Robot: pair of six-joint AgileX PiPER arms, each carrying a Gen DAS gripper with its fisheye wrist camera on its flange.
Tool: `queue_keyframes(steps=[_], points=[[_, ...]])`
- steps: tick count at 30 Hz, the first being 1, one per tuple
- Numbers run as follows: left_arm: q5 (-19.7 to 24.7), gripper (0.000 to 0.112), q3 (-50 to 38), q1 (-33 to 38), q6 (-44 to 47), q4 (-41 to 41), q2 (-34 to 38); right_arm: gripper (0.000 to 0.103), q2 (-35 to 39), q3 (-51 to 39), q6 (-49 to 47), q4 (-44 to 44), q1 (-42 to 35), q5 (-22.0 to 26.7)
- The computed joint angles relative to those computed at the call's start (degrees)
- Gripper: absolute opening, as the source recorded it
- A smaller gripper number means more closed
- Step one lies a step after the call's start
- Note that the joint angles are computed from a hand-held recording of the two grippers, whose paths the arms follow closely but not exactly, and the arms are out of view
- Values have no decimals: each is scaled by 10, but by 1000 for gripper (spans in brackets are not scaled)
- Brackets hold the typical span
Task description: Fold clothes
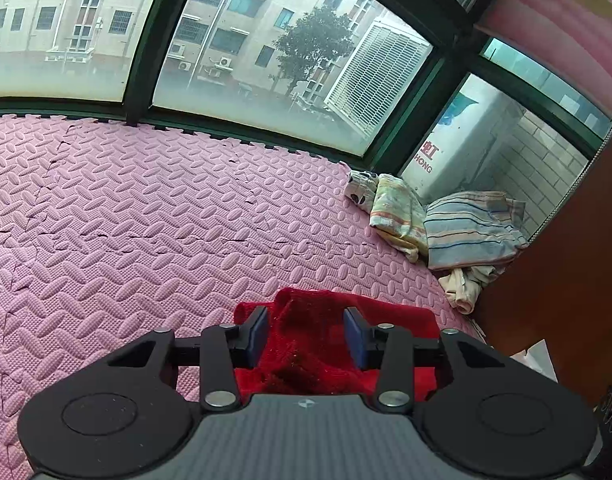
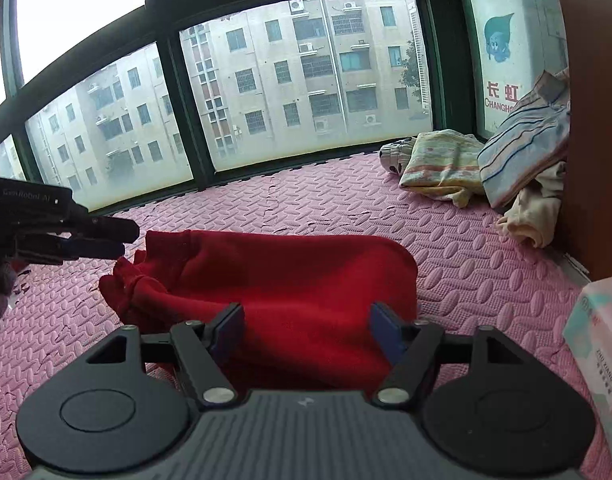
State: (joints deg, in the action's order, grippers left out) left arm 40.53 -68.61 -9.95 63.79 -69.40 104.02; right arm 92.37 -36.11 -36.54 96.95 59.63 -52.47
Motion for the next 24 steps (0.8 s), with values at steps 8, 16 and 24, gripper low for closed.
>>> queue_keyframes(steps=[8,16,24], points=[[25,39,-29,-25,-22,14,22,71,40,-38,-45,24,29,-30],[40,35,-78,-41,-62,41,63,70,61,-71,-11,-34,18,2],[32,24,-127,-33,-127,70,122,71,125,-106,-11,-44,17,27]])
